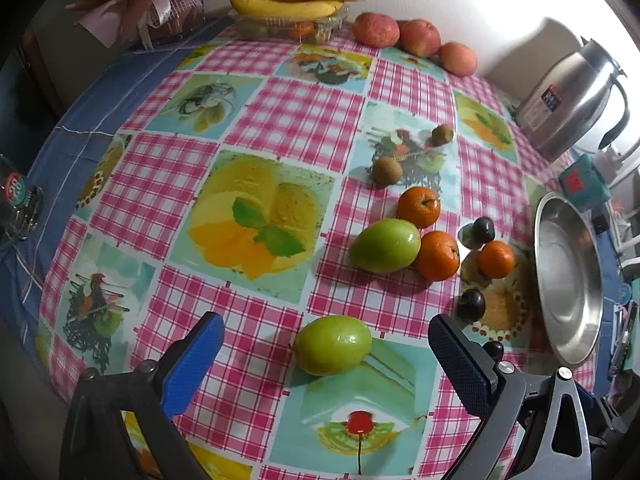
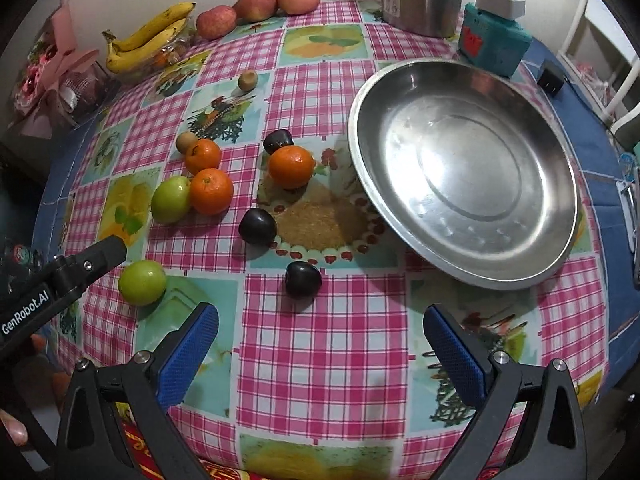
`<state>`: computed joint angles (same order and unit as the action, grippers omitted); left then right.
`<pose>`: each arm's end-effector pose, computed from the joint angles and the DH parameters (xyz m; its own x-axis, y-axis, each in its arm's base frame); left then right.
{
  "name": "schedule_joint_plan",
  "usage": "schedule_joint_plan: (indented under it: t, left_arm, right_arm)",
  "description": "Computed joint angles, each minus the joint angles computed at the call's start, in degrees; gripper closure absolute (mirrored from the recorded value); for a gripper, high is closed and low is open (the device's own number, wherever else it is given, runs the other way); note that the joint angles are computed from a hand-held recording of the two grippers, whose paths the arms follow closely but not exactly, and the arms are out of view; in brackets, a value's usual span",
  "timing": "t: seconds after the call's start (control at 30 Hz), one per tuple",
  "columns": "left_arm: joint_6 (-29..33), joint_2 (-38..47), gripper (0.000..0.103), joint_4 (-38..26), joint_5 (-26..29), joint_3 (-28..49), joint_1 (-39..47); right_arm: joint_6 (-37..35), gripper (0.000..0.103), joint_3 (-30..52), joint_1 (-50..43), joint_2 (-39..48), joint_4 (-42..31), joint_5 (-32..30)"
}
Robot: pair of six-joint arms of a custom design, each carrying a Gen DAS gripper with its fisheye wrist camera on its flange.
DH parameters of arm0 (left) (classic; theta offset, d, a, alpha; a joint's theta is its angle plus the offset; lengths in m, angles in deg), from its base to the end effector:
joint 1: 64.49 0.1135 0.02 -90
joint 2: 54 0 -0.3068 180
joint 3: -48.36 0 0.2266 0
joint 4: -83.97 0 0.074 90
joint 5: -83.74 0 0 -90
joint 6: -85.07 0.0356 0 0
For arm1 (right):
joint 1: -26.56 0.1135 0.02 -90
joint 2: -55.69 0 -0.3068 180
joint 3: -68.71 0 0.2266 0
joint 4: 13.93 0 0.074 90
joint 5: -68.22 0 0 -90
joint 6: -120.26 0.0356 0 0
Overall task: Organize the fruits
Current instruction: 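Grasp the dark plum with the right tool while the left tool grasps the green apple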
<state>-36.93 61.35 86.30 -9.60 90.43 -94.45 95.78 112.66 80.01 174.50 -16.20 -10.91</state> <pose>0.2196 -0.1242 0.0702 -0.9499 -0.0630 -0.3060 -0.0251 0.9917 -0.1263 0.1550 0.1979 0.0574 -0.9358 0.2385 -0.2596 0.2118 0.9691 0.1265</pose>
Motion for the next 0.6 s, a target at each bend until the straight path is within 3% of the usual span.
schedule_joint_plan:
  t: [0.13,0.27,0.33,0.43,0.6]
  left_arm:
    - [0.0,3.0,0.000,-3.9,-2.4,3.2,-1.2]
    - [-0.2,6.3,0.003,-5.1,0.5,5.2,0.1]
    - [0.3,7.2,0.010,-6.1,0.4,6.3,0.3]
    - [0.1,8.7,0.012,-8.1,0.3,8.4,-0.1]
    - [0.0,11.3,0.021,-6.5,1.3,9.1,-0.6]
  right_arm:
    - [-0.8,0.009,1.9,-1.4,2.6,1.1,-2.3]
    - [-1.7,0.012,4.5,-2.1,4.8,0.0,-3.2]
    - [-2.3,0.016,5.3,-2.8,5.9,0.4,-4.0]
    - [-3.5,0.022,7.5,-3.6,7.6,-1.0,-4.4]
    - [-5.3,0.034,9.8,-4.0,10.3,-2.0,-5.3]
